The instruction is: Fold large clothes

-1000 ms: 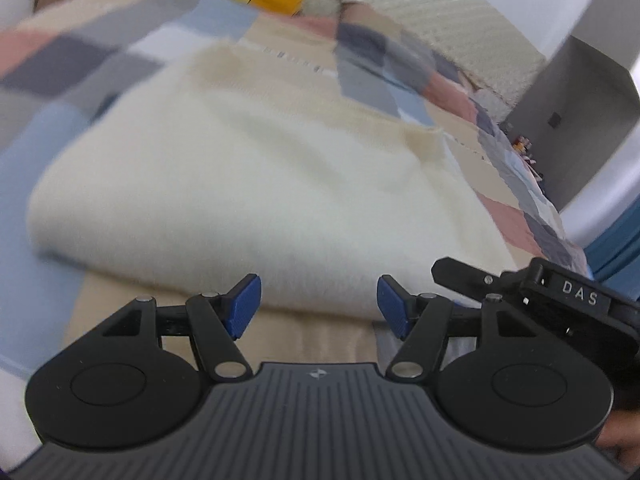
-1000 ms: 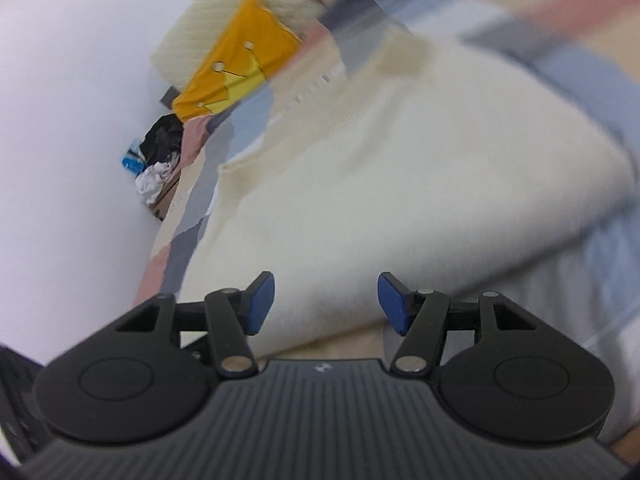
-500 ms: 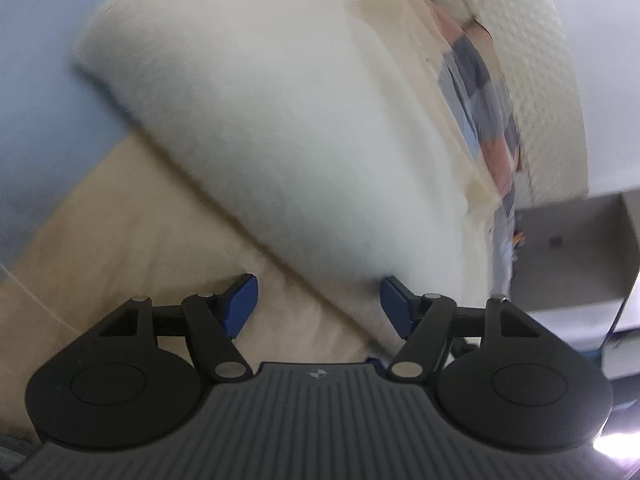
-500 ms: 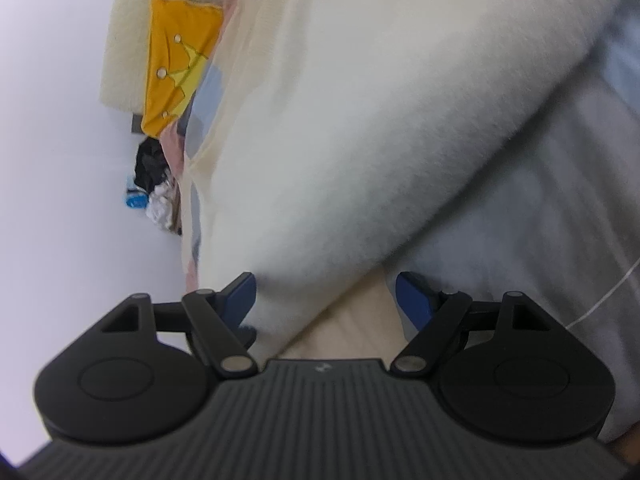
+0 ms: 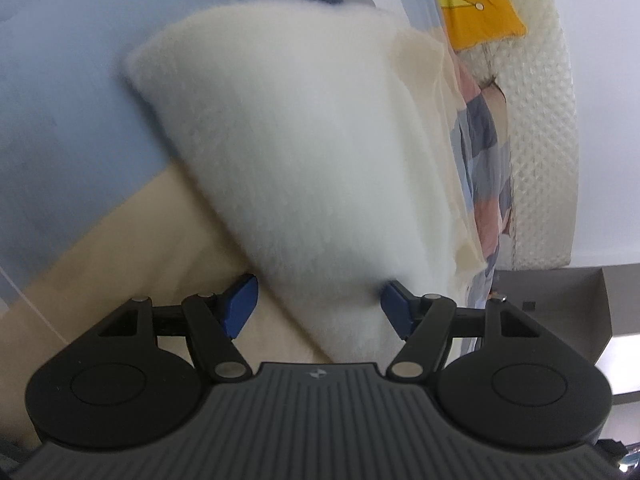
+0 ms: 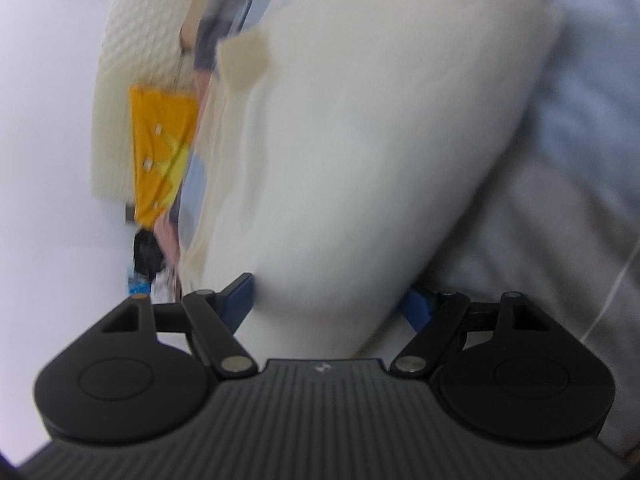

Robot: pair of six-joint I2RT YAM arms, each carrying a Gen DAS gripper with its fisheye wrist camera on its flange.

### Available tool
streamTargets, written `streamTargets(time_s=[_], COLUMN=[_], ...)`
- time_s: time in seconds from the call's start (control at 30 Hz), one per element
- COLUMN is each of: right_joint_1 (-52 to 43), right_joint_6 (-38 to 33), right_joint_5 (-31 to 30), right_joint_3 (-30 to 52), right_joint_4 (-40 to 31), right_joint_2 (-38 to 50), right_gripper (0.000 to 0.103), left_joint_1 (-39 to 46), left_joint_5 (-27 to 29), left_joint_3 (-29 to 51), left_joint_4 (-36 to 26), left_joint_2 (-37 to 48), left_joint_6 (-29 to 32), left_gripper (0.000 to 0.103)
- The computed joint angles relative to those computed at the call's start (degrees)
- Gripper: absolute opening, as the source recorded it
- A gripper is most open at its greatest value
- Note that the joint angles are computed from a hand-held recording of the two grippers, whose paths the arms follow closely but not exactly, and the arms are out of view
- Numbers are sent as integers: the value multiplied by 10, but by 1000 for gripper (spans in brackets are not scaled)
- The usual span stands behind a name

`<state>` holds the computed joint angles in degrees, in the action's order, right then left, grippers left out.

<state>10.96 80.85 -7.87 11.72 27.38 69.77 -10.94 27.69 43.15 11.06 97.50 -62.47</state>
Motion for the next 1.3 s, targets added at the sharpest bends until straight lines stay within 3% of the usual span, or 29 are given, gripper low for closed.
streamTargets(time_s=[0.13, 0.4, 0.67, 0.83, 1.03, 1.2, 1.3], right_joint_1=[6, -3, 19, 8, 11, 10, 45], right_joint_6=[9, 29, -27, -66, -105, -115, -116], right_joint_5=[69, 141, 172, 155, 150, 135, 161], right_joint_3=[-8, -23, 0, 17, 60, 102, 137], right_joint_4=[-56, -121, -160, -214, -327, -467, -559], right_joint_2=[-55, -113, -130, -205, -295, -400, -454], right_gripper=[75, 59, 34, 31, 31, 31, 31], left_joint_1=[0, 18, -3, 6, -1, 2, 6], left_joint_5=[-19, -28, -90, -84, -102, -93, -89], left_joint_3=[-11, -42, -33, -41, -33, -37, -49], left_joint_4=[20, 73, 15, 6, -79, -166, -224], left_joint_2=[-10, -16, -62, -103, -207, -312, -395], left_joint_6=[-16, -59, -1, 0, 43, 49, 49], left_gripper=[70, 69, 36, 29, 28, 27, 27])
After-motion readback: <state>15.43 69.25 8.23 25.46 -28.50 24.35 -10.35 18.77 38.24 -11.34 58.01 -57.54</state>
